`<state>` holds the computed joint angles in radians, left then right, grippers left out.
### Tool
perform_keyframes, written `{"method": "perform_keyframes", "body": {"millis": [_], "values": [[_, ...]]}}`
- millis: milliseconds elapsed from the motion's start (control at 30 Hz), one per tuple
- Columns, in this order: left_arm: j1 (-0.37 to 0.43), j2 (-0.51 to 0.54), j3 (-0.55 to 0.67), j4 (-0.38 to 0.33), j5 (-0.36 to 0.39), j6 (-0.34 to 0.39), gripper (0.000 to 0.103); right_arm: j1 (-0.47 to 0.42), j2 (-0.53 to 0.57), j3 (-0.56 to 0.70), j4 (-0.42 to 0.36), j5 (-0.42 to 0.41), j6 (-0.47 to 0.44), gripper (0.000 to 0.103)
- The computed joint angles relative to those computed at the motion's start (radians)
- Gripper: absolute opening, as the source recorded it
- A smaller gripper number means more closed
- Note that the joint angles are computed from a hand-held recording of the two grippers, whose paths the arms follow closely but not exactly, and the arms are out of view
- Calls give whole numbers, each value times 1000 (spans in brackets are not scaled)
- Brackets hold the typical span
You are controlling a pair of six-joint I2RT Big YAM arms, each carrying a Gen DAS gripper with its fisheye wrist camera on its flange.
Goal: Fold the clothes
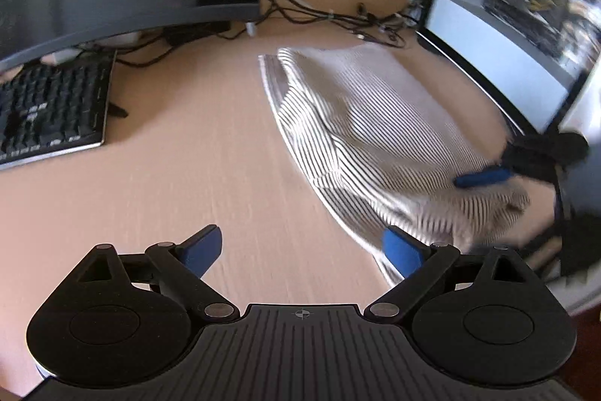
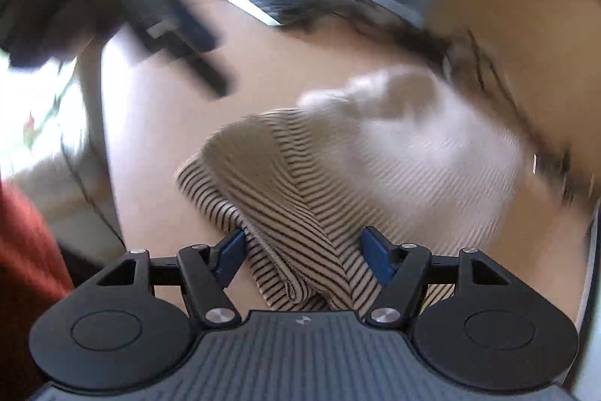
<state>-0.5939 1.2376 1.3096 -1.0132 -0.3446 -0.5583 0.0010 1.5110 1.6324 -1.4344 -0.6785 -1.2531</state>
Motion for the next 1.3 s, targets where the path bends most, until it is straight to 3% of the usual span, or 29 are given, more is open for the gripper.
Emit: {"method": "perform_keyframes", "body": {"millis": [100, 167, 467, 567, 700, 833, 900, 1033, 1067, 1100, 1167, 1300], "values": [[-9, -1, -16, 32, 20, 106, 98, -4, 82, 107, -111, -24, 153, 65], [-14, 7, -24, 58, 35, 184, 98, -12, 115, 152, -162, -36, 209, 64], [-17, 118, -3, 119, 10, 391, 99, -15, 136, 166, -164, -83, 418, 64], [2, 147, 8, 158, 16, 405, 100, -6, 97, 121, -88, -62, 386, 64], [38, 161, 27, 165, 62, 338, 100, -11, 22, 48, 54, -25, 330, 73], [85, 153, 46, 162, 160, 187, 97, -33, -104, -111, 302, -3, 155, 84], [107, 150, 52, 163, 215, 128, 97, -28, -140, -174, 366, 22, 55, 84], [134, 159, 65, 167, 261, 100, 97, 25, -199, -330, 627, 89, 28, 84], [133, 163, 73, 160, 257, 102, 97, 40, -200, -347, 675, 104, 37, 80], [133, 167, 80, 153, 254, 103, 97, 55, -198, -360, 718, 120, 48, 61], [129, 168, 90, 141, 239, 118, 97, 70, -177, -331, 718, 135, 85, 43], [141, 141, 86, 150, 233, 148, 98, 71, -124, -234, 672, 148, 181, 42]]}}
